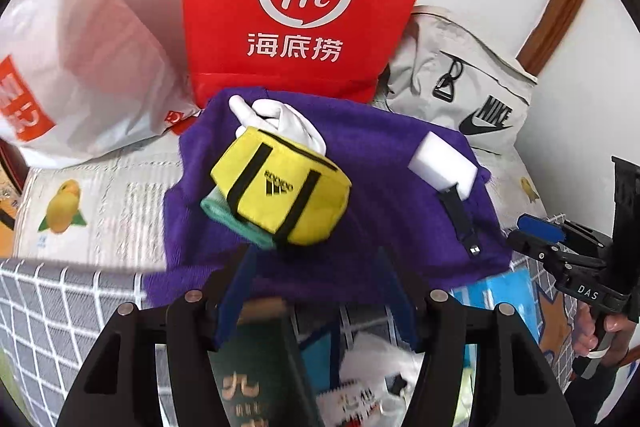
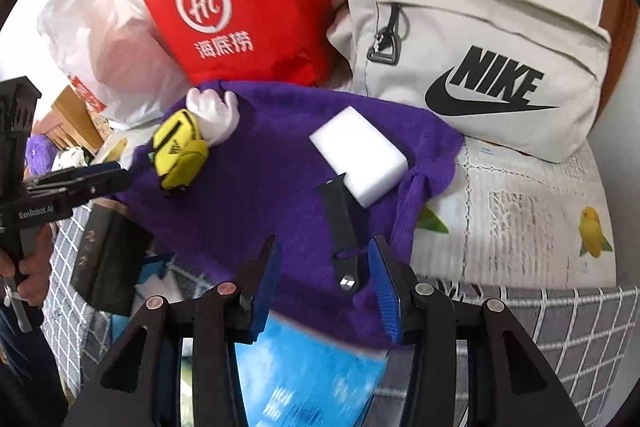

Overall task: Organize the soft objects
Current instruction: 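Lower the right gripper onto the white crumpled tissue and grasp it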

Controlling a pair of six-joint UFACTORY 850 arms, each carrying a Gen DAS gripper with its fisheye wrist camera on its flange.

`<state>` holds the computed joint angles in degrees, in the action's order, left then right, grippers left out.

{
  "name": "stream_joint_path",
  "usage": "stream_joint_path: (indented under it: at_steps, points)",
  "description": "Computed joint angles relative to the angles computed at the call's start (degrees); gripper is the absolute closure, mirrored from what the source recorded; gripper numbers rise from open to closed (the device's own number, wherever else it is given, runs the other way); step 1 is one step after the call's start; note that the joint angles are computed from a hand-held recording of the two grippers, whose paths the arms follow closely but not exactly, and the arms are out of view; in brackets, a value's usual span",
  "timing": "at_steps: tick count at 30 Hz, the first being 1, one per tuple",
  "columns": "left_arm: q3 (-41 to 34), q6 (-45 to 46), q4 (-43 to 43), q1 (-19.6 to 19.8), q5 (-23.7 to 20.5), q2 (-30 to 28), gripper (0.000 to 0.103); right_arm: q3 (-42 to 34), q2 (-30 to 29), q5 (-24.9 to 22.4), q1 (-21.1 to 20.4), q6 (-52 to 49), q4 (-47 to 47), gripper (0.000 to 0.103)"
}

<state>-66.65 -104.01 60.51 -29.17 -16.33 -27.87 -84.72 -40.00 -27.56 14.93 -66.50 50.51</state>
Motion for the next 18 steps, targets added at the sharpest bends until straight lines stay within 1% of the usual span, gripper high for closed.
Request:
stream_joint_path:
  at_steps: [2,3,5,11,14,18]
  points:
    - [1.6,-2.2,1.2,-1.2,-1.0,1.4,0.043,3.4,2.5,0.5,0.1,-3.8,3.2,0.058]
    - [2.0,-2.0,0.0,-1.6,-1.6,1.9,0.043,4.4,3.2,0.5,0.1,-5.3,4.4,0.058]
    - [3.5,-3.7,0.6,-2.8,-2.6,3.3,0.043,7.3,5.1,0.6,0.3,-8.5,7.1,0.058]
    - [7.8,-7.7,1.3,-6.5,-6.2,7.0,0.043,14.4,9.4,0.2,1.5,-16.2,12.7,0.058]
    - [9.9,-10.4,2.1,-8.4,-8.0,8.5,0.042,17.8,11.3,0.4,2.3,-18.8,13.6,0.058]
    - [12.7,-15.7,4.4,-10.5,-8.5,10.3,0.04,21.6,13.3,2.0,3.8,-22.5,13.6,0.058]
